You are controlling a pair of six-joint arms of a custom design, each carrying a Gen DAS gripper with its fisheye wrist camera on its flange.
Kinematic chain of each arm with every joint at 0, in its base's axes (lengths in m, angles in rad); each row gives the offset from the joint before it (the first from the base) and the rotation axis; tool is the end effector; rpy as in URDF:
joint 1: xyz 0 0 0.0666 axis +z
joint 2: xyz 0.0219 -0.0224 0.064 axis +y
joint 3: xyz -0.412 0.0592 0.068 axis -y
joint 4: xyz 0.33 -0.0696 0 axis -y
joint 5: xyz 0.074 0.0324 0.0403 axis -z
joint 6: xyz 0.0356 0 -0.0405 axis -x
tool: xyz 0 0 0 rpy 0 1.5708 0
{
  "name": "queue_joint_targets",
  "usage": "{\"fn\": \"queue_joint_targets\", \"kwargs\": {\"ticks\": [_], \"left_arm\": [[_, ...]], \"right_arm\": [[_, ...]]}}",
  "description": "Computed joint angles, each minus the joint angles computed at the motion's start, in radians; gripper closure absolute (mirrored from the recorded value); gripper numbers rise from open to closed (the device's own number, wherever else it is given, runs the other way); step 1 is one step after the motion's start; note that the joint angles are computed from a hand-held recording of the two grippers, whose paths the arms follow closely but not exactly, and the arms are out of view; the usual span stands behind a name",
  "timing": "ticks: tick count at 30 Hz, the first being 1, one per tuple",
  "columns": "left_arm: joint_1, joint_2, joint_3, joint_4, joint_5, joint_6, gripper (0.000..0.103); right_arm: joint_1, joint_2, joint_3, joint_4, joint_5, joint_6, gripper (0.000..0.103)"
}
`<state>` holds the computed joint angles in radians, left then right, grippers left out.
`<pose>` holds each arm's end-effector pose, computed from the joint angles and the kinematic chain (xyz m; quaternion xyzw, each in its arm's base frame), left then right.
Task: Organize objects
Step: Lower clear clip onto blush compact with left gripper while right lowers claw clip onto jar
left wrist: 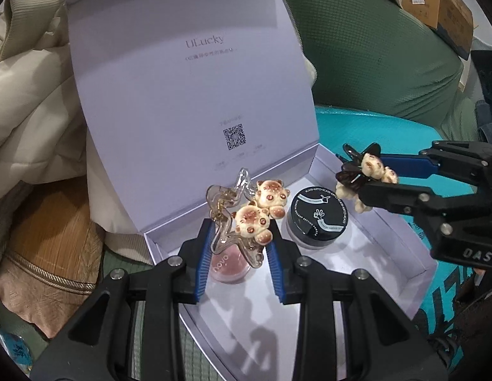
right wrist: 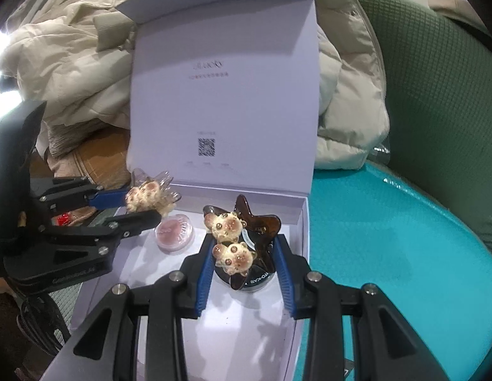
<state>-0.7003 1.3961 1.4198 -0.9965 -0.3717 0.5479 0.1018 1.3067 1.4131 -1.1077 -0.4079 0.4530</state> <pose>0.3195 -0.2529 0.4673 0.0172 0.9406 -0.0259 0.3381 0.3622 0.0508 0.4912 -0.3121 0.8883 0.1433 0.3048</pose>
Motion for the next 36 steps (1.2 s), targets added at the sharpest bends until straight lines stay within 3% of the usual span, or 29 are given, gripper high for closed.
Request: {"fn": "queue_joint_targets", "kwargs": {"ticks": [12, 28, 36], "left_arm": [[0.017, 0.003, -0.043, 0.016, 0.027, 0.015, 0.073], [0.057, 0.039, -0.071, 0.042, 0.126, 0.066, 0.073], [0.035, 0.065, -0.046, 0.020, 0.082, 0.070, 0.073]], "right_arm": [[0.042, 0.006, -0.066, 0.066, 0.060, -0.042, 0.066], [0.034, 0.019, -0.101, 0.113, 0.035, -0.072, 0.066], [0.040, 0.024, -0.110, 0.125, 0.047, -0.076, 0.066]]}}
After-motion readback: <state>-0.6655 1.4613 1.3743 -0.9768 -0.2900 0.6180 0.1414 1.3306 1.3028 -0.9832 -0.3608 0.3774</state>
